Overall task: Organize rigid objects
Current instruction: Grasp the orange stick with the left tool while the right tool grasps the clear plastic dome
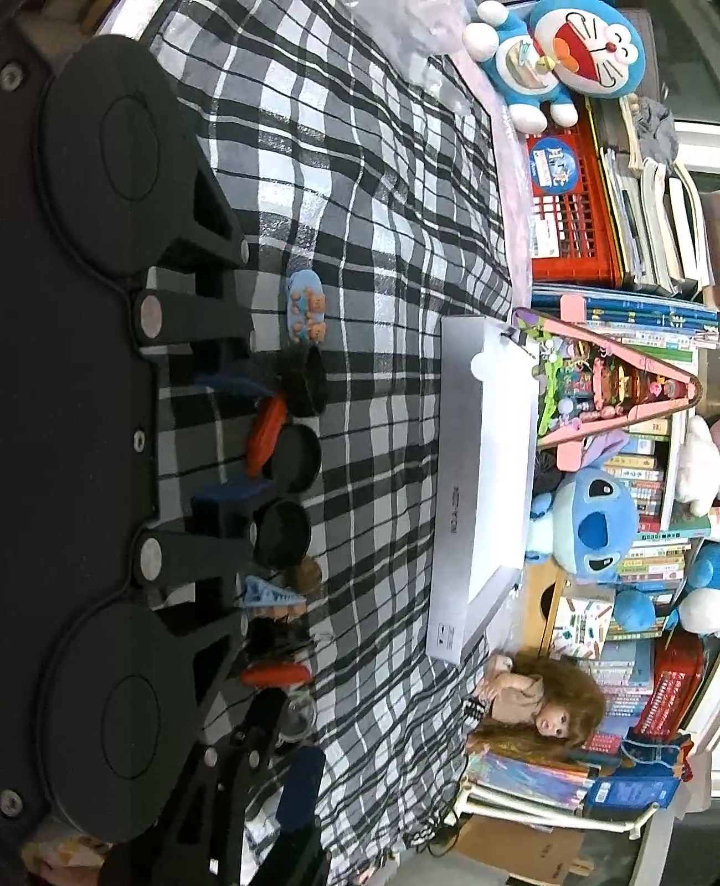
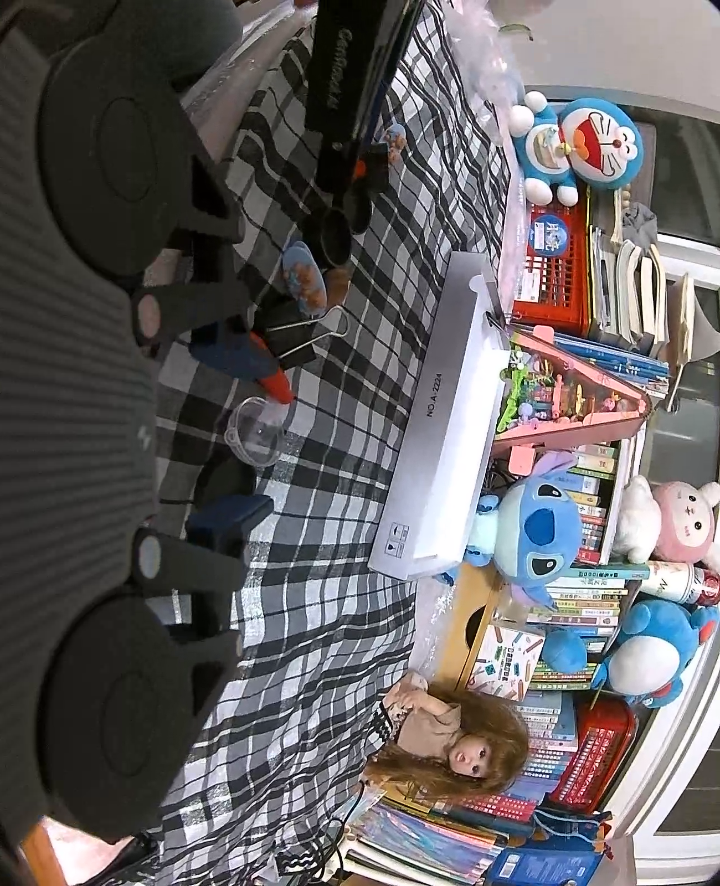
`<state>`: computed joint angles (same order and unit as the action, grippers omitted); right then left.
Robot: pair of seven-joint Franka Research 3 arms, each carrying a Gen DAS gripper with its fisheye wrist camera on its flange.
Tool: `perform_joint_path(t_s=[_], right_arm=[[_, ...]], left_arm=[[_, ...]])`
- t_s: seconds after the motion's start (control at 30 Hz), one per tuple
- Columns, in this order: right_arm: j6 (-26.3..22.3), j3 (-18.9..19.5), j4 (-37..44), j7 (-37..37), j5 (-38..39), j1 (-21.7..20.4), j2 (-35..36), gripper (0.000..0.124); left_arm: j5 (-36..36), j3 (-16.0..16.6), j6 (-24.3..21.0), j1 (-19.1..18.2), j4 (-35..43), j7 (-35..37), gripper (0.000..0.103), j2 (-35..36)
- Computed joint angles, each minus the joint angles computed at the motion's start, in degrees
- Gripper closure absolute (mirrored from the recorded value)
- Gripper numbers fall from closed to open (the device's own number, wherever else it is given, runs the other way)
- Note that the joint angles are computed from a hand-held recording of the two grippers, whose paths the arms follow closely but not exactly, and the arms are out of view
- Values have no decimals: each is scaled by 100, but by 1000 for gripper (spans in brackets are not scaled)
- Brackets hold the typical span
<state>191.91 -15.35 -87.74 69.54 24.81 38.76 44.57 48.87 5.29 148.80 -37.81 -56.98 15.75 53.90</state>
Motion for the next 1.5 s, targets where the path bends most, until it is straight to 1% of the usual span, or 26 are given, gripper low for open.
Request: perform_joint_path(t_s=[0.03, 0.07, 0.17, 0.27, 0.4, 0.53, 0.63, 0.77, 0.83, 0.9, 0.97, 1.1, 1.2, 1.4, 1.5], right_arm=[[-4, 12, 13, -6, -8, -12, 6, 66], [-13, 17, 26, -10, -12, -18, 14, 66], [-33, 30, 50, -28, -47, -38, 26, 66], [-60, -16, 60, -45, -72, -18, 41, 66], [-102, -56, 71, -7, -90, -4, 55, 66], [-100, -44, 69, 7, -148, -21, 52, 66], [-95, -88, 82, 5, -165, 11, 69, 67], [-116, -112, 90, 28, -152, 29, 76, 67], [-149, -161, 117, 76, -132, 59, 97, 67], [-179, -253, 140, 159, -97, 120, 126, 69], [-212, -352, 159, 264, -65, 183, 153, 76], [-262, -276, 162, 376, -171, 103, 129, 79], [-224, -291, 121, 406, -253, 116, 119, 80], [-227, -341, 147, 414, -309, 148, 140, 80], [-240, -340, 176, 403, -344, 136, 156, 80]], left_arm=[[22, 31, -51, -21, 66, 13, 63, 45], [59, 68, -102, -48, 125, 26, 60, 83], [149, 83, -135, -51, 187, 247, 58, 137], [213, 82, -53, -31, 146, 440, 56, 129], [275, 116, 92, -27, 54, 431, 56, 95], [403, 168, 224, -29, 89, 616, 51, 143], [465, 184, 368, -8, 132, 805, 51, 202], [424, 189, 578, 21, 31, 744, 55, 166], [385, 180, 640, 24, -88, 698, 55, 91], [393, 191, 686, 7, -220, 655, 55, 6], [450, 221, 725, -22, -346, 605, 55, -73], [592, 241, 752, -67, -507, 559, 55, -179], [729, 271, 757, -99, -535, 542, 55, -194], [908, 292, 567, -106, -203, 903, 55, 9], [923, 319, 583, -98, -104, 884, 55, 92]])
